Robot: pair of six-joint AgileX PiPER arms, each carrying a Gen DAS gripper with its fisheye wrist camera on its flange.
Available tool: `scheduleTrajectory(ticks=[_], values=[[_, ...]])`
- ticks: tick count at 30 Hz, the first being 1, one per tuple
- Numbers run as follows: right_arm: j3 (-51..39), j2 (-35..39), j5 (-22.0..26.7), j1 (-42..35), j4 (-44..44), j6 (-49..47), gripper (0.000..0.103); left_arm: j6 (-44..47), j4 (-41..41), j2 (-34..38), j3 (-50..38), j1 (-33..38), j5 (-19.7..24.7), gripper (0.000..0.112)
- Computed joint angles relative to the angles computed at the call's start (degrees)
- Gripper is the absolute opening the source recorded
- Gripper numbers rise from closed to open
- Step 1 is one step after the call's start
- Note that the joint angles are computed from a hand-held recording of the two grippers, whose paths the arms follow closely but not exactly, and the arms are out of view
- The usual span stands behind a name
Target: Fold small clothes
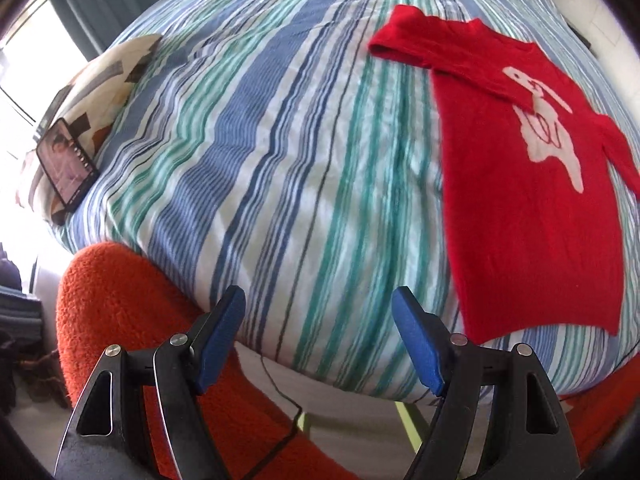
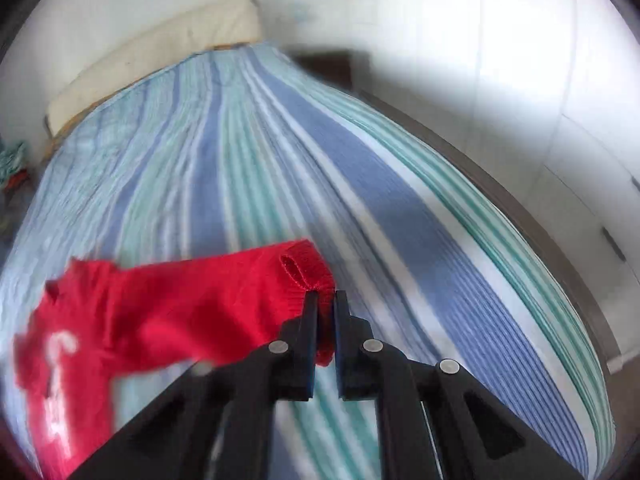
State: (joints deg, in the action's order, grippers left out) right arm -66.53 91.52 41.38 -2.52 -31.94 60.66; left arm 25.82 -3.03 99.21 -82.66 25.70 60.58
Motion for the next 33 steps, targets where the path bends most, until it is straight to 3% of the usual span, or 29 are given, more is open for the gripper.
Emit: scheduleTrajectory(ticks=[4,7,11,19,22,23,24,28,31,33], values=[[7.20,-1.69,-4.70,-4.80,5.02,1.07,0.007,0.10,1.15,-2.22,2.48,-2.64,-0.86,0.078],[8.51,-1.35,-5.86,-4.76,3.50,3.45,0.007,-0.51,3.09,-2.99,3.50,-3.39,-1.65,0.078],[6.48,1.35,-1.22,-5.88,4.69,4.89,0.006,-1.47,2.85,-2.51,3.09,-2.23,-1.54,0.078],[7.04,5.00,0.57,-6.21,5.49,2.66,0.006,-2.05,4.81,-2.64,4.04,-3.26,-2.56,0.078],[8.04,2.54,-3.13,-9.33,11.13,-3.36,0.018,-2.25,4.79,-2.71,3.99,-3.11,-3.06,0.078],[8.52,0.99,-3.46,-9.60,11.34,-2.72,0.028,-2.44,4.80,-2.56,3.96,-3.07,-3.13,0.078],[9.03,-1.29,-3.67,-10.31,12.01,-3.38,0.029,-2.65,4.86,-2.37,3.98,-3.11,-3.17,0.078],[9.12,-5.28,-10.64,-12.89,30.84,-22.44,0.028,-3.68,5.70,-1.63,4.35,-4.51,-3.10,0.078],[5.67,-0.11,-9.91,-11.93,47.83,-37.93,0.028,-3.06,5.21,-2.65,4.91,-5.30,-3.10,0.078],[6.13,3.90,-10.23,-11.45,52.03,-40.76,0.028,-2.40,5.65,-3.90,5.41,-5.44,-3.70,0.078]])
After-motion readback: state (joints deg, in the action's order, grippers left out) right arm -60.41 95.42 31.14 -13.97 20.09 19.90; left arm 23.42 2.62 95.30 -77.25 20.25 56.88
